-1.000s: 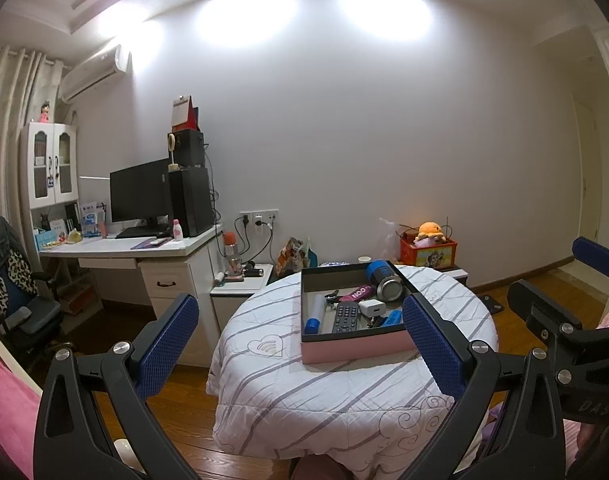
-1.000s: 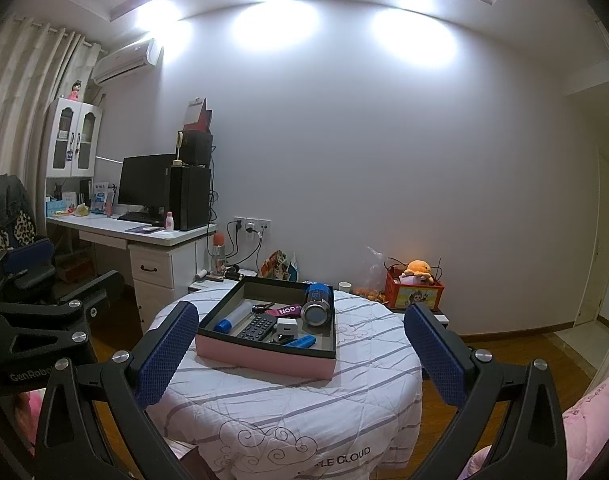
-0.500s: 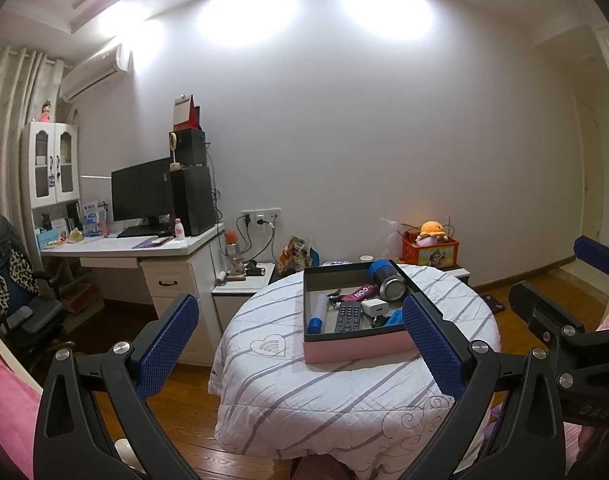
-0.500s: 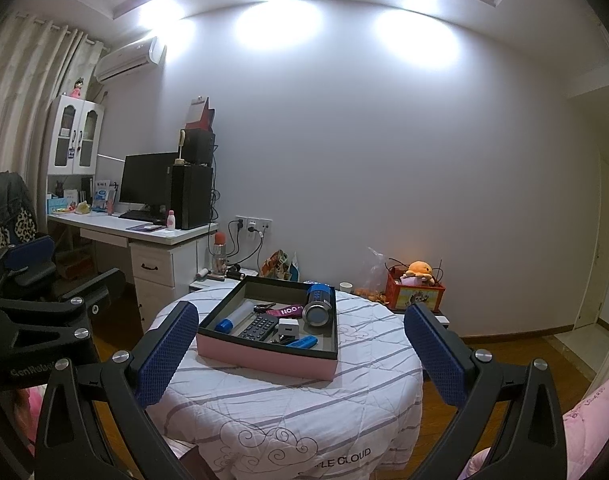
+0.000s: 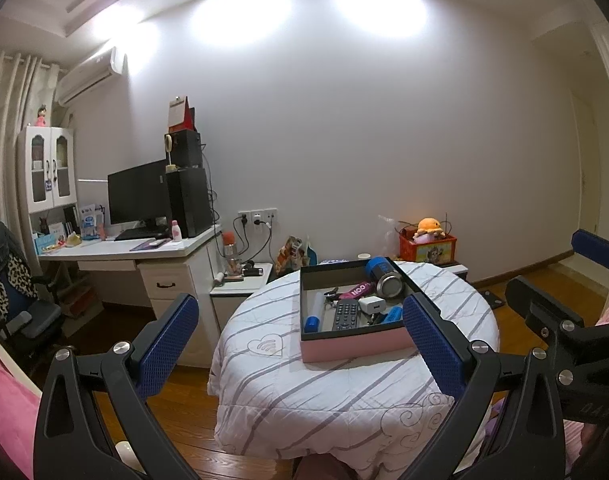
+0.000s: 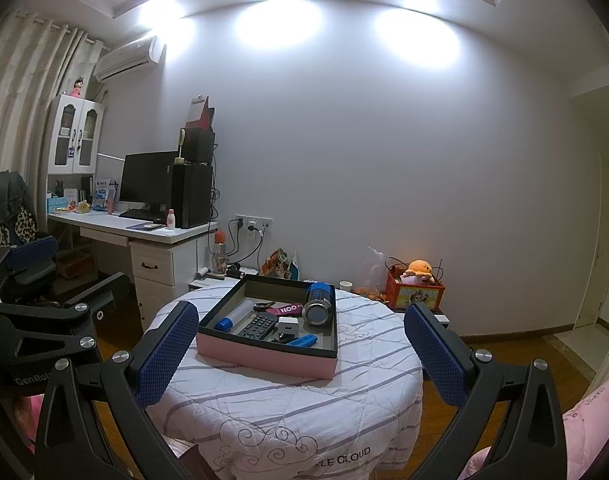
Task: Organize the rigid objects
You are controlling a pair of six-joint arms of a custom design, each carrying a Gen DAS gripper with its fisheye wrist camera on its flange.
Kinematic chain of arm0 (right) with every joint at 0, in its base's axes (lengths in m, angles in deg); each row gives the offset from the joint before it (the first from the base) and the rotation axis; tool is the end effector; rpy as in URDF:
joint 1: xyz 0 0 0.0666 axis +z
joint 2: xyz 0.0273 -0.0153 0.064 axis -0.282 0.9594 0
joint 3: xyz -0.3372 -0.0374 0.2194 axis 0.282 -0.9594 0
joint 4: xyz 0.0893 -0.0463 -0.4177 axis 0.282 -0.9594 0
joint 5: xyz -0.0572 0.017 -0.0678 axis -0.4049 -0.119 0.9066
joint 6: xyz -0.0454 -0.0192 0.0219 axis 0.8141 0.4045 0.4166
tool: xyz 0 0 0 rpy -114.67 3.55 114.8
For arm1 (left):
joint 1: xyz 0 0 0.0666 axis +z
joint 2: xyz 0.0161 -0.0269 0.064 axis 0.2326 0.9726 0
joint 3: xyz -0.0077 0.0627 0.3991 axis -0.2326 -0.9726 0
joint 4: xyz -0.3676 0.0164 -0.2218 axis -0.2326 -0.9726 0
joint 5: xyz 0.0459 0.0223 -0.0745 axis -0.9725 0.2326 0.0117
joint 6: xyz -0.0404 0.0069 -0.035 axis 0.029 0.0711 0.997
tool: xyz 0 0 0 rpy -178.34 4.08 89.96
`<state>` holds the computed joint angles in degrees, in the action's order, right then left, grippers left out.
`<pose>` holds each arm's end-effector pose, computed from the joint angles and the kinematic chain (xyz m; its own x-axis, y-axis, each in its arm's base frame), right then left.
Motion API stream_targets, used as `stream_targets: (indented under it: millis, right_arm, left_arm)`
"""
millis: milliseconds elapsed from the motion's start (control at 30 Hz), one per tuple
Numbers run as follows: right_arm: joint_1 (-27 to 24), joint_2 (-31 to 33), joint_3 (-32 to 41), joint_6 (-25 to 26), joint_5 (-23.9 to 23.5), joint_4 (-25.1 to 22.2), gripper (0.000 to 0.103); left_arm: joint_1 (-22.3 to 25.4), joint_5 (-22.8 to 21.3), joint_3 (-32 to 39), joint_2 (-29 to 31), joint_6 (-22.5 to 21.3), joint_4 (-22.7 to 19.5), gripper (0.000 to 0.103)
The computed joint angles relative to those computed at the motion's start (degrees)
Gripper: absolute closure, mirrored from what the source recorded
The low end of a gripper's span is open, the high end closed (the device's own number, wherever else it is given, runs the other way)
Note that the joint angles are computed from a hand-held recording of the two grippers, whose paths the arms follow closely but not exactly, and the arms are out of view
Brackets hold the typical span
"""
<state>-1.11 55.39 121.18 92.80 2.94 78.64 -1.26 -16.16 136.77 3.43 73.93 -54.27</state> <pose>0.5137 0.1322 0.4049 -0.1740 -0.1027 -0.9794 -0.0690 0.9934 -0.0919 0.5237 -0.1304 0.3977 -0.1917 0.0988 -0.9765 0.0639 0.9941 0.0880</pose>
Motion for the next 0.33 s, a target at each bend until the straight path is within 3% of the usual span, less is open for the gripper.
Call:
stream_targets:
  millis: [333]
  right_arm:
    - [0.17,-0.30,-0.45,0.09,0.02,-0.09,0.000]
  left_arm:
    - [0.62,1.22,0.36,-0.11,-0.13,-1.39,0.000]
